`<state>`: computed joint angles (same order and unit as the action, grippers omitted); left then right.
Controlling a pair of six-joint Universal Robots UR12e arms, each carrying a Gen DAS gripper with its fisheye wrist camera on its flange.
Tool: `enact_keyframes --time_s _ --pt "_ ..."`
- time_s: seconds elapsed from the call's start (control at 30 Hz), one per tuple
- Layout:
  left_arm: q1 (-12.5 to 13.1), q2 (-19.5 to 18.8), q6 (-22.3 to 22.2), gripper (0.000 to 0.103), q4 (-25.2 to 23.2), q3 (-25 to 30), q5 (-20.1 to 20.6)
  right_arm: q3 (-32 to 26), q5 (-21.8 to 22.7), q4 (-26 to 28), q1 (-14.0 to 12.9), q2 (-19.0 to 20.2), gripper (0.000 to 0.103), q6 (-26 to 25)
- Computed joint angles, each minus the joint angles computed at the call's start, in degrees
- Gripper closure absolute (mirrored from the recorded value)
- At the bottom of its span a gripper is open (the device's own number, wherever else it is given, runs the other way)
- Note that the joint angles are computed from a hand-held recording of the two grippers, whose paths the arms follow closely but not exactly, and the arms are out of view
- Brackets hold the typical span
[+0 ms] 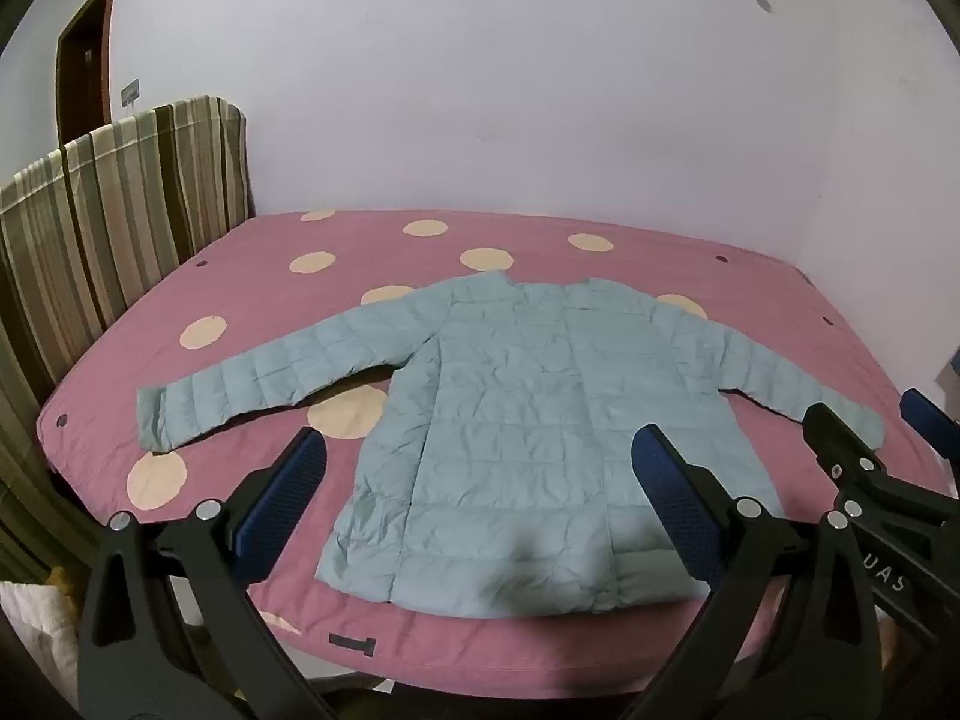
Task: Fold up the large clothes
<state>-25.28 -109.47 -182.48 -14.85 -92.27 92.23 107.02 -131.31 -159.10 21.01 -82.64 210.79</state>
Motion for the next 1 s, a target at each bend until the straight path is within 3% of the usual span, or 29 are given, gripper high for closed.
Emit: enact_keyframes --time_s 1.0 --pt "0.0 0.1 0.0 0.002 -0.5 0.1 -0.2 0.0 -0.2 0.8 0.3 -0.6 0.005 0.5"
